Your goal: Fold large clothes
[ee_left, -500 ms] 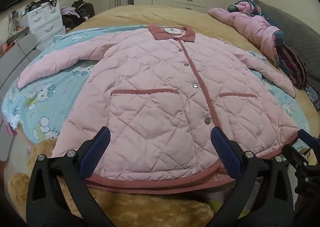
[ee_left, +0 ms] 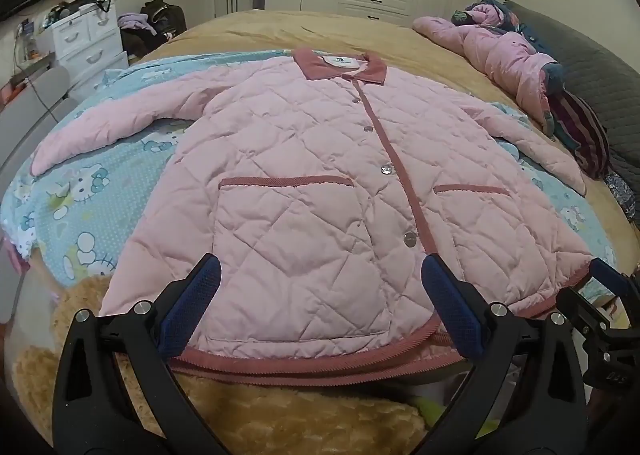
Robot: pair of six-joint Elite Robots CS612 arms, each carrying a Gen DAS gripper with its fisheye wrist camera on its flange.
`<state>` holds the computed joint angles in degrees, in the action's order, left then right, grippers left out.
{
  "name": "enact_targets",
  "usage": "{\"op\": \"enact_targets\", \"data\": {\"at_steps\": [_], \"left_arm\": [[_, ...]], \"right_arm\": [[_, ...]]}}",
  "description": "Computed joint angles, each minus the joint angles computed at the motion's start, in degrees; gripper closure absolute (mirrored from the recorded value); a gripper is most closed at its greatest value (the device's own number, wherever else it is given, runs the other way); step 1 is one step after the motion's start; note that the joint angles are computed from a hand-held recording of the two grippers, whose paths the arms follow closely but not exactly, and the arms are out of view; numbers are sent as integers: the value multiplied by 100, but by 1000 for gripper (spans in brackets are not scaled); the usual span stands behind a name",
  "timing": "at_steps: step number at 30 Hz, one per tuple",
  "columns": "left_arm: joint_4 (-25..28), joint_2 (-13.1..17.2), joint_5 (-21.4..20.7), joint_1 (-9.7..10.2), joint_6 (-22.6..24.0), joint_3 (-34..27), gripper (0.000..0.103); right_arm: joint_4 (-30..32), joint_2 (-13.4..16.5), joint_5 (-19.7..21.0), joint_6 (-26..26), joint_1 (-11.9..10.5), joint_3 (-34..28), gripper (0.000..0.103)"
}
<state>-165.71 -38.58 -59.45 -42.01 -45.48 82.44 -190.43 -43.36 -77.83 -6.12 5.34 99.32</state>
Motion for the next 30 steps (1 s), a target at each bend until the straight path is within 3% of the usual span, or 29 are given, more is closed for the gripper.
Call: {"op": "enact_targets", "data": {"at_steps": [30], "left_arm": [[-133,-13,-98,-2,1,50,9]], "right_arm": [[14,-50,81,-8,6,67,4]]}}
